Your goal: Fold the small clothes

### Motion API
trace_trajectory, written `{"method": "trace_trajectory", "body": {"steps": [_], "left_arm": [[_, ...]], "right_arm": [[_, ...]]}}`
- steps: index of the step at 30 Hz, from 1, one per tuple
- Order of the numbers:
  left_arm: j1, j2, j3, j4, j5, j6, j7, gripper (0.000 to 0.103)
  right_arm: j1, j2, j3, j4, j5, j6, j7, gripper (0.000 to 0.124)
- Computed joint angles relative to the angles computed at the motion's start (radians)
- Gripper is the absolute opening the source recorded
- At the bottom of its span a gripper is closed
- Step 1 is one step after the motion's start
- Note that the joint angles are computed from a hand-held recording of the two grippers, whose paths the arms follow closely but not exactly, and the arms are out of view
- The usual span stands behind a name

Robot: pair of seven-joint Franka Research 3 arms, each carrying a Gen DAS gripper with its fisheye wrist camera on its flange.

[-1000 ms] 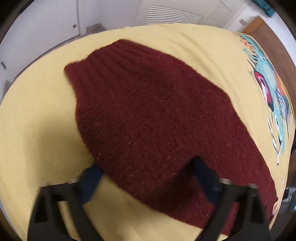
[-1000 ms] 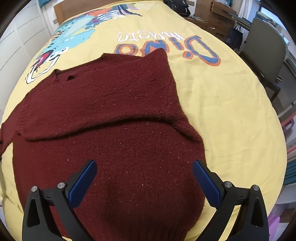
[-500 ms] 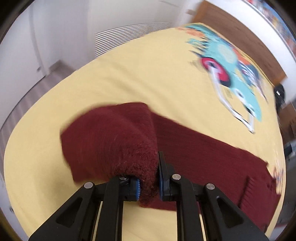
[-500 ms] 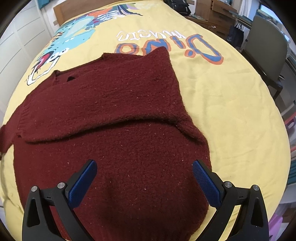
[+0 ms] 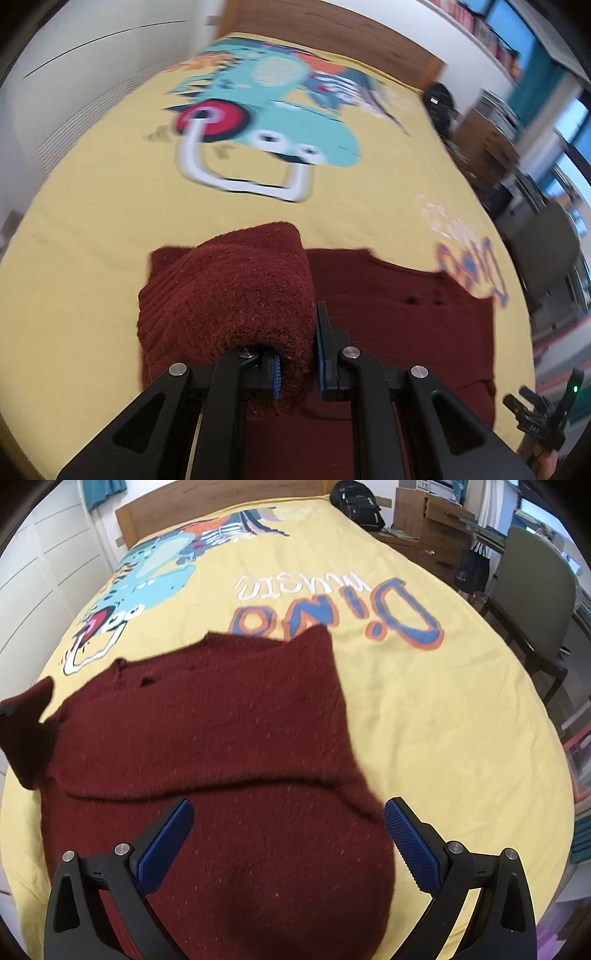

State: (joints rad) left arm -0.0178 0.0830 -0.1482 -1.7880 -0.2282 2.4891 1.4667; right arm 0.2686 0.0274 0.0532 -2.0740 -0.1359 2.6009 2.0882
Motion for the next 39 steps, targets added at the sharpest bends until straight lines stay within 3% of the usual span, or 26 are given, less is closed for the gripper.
{"method": "trace_trajectory", "body": {"steps": [3, 10, 20, 26, 34, 35, 36, 37, 39], "left_arm": [[-0.032, 0.109, -0.033, 0.122, 0.015, -0.022, -0.007, 0.011], [-0.109, 0.224, -0.092, 0.228, 0.08, -0.069, -0.018, 0.011], [-0.191, 0.307, -0.073, 0.203, 0.287, -0.13, -0.125, 0.011], [-0.206, 0.319, -0.064, 0.178, 0.367, -0.101, -0.158, 0.015], [-0.202, 0.339, -0.071, 0.225, 0.373, -0.176, -0.163, 0.018], [-0.203, 0.342, -0.07, 0.236, 0.371, -0.195, -0.167, 0.023], [-0.2, 0.342, -0.072, 0.243, 0.364, -0.208, -0.164, 0.034], [-0.195, 0.344, -0.077, 0.252, 0.351, -0.222, -0.156, 0.052], [-0.194, 0.343, -0.083, 0.262, 0.337, -0.245, -0.145, 0.076]], "right_arm": [[-0.007, 0.0, -0.007, 0.016, -0.008, -0.004, -0.007, 0.103], [-0.024, -0.014, -0.012, 0.011, 0.009, -0.001, -0.031, 0.103], [-0.029, -0.001, -0.01, -0.042, 0.09, -0.005, -0.066, 0.102], [-0.029, -0.01, -0.01, -0.097, 0.145, 0.015, -0.059, 0.103], [-0.03, -0.021, -0.007, -0.139, 0.194, 0.039, -0.081, 0.102], [-0.031, -0.024, -0.007, -0.143, 0.2, 0.045, -0.084, 0.103], [-0.032, -0.028, -0.008, -0.147, 0.204, 0.051, -0.085, 0.102], [-0.033, -0.028, -0.008, -0.147, 0.205, 0.054, -0.084, 0.103], [-0.037, -0.034, -0.009, -0.153, 0.212, 0.062, -0.086, 0.103]]}}
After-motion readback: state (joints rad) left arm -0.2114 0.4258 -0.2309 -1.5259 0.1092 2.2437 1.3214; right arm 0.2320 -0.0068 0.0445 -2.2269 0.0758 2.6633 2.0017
